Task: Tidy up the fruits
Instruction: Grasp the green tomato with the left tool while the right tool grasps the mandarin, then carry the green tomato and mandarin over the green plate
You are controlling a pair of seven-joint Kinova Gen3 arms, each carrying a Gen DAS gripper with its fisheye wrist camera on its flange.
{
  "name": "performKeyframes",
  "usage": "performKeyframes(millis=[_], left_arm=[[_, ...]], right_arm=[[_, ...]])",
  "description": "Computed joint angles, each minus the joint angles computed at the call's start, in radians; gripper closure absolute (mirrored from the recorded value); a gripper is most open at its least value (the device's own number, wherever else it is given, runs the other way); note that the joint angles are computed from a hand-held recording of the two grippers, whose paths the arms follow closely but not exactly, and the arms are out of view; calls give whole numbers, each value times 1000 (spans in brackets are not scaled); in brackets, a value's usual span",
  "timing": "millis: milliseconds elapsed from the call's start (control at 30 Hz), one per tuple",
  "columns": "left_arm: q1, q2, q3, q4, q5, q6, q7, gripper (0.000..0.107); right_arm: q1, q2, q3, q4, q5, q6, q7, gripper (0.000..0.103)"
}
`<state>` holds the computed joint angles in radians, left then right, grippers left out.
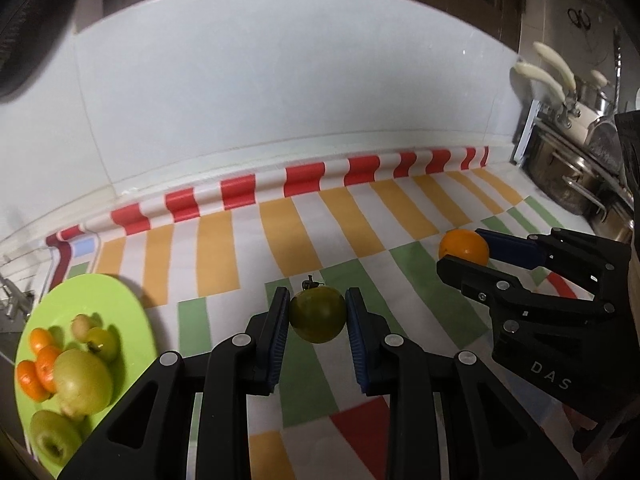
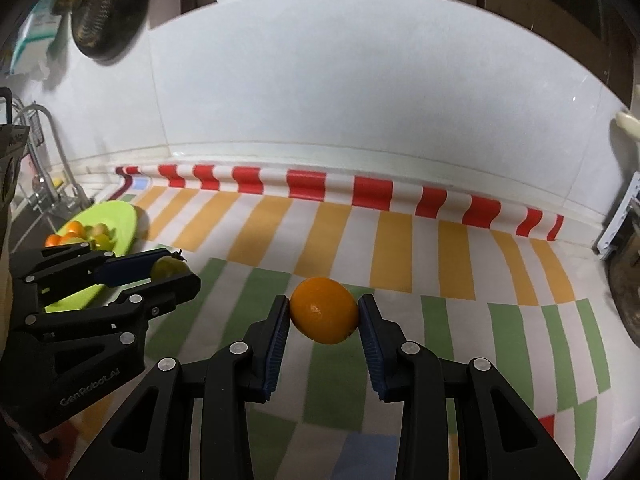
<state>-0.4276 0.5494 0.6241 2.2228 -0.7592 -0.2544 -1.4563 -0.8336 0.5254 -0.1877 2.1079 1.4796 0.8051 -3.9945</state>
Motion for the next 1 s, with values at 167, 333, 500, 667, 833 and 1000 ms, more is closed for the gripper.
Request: performKeyframes(millis=[167,333,500,667,833,1000], left_arm=[[-77,-67,18,65,-53,-56,63,79],[-164,-144,14,130,-173,-132,164,79],[-250,-203,3,169,-316,-193,286,79],[-328,-262,-43,205,-461,-271,392,79],[-389,-311,-118,226,-597,-356,478,79],[-421,-350,-208,235,-704,-436,527,79]], right_arm=[[-57,-30,-13,-7,-48,61,9,67],[-117,-56,-25,-16,-91,122,21,67],[-167,-67,-35,-36,-120,166,34,67],[-214,-69,-40,-73,-147,204,63,67],[-259,-58,-40,-121,-163,236,100,67],[-304,-44,-34,-173,-177,270,137,67]])
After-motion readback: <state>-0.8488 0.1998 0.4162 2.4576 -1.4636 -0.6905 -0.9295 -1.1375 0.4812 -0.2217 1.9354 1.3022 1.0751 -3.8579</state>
